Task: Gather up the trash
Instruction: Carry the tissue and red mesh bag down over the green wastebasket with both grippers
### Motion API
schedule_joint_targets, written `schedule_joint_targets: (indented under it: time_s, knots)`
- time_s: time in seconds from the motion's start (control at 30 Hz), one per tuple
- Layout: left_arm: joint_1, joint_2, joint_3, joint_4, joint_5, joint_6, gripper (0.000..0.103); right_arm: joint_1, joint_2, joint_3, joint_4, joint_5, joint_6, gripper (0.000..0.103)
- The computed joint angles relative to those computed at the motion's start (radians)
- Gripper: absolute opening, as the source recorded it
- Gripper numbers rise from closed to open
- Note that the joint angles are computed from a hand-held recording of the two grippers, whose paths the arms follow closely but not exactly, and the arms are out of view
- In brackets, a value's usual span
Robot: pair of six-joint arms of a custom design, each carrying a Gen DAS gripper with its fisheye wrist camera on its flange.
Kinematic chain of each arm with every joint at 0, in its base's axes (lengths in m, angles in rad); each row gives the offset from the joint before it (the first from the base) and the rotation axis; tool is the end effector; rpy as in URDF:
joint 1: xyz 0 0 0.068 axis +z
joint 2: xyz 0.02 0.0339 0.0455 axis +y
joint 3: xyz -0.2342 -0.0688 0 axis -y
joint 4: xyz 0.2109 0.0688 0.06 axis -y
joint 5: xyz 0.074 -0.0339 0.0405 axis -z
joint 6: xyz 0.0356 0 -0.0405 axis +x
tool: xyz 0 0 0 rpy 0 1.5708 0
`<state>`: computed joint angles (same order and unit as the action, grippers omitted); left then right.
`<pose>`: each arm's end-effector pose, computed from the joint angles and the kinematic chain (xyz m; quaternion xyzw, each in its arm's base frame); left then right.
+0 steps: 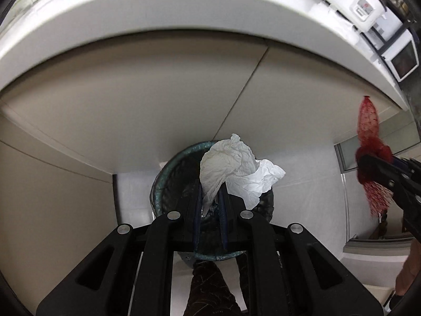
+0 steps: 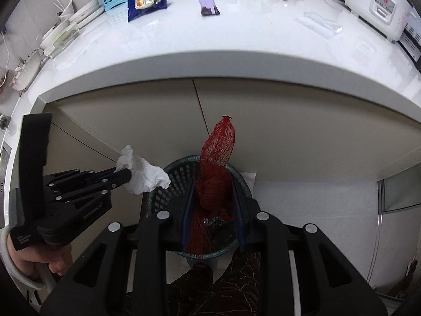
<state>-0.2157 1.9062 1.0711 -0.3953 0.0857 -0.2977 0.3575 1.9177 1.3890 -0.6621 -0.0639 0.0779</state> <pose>0.3116 -0.0714 0.1154 -0.0331 0.9841 -0.0838 0.1530 0.3295 0.1255 0.1775 -0.1427 0.9711 0.0714 0.1775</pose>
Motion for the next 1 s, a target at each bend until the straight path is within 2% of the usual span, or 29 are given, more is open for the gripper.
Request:
schedule_joint_targets:
  time_s: [0.17,0.37,1.0]
  knots:
    - [-0.004,0.076,-0.003,0.038,-0.006,-0.019,0.010,-0.009,-0.004,-0.034,0.011,0.003,-0.010,0.025]
    - [-0.023,0.171,0.062,0.029,0.001,-0.024,0.010,-0.017,-0.009,-0.050,0.012,0.000,-0.016,0.025]
    - [-0.127,0.274,0.118,0.065,0.007,-0.057,0.013,-0.043,-0.008,-0.076,0.011,0.005,0.017,0.025]
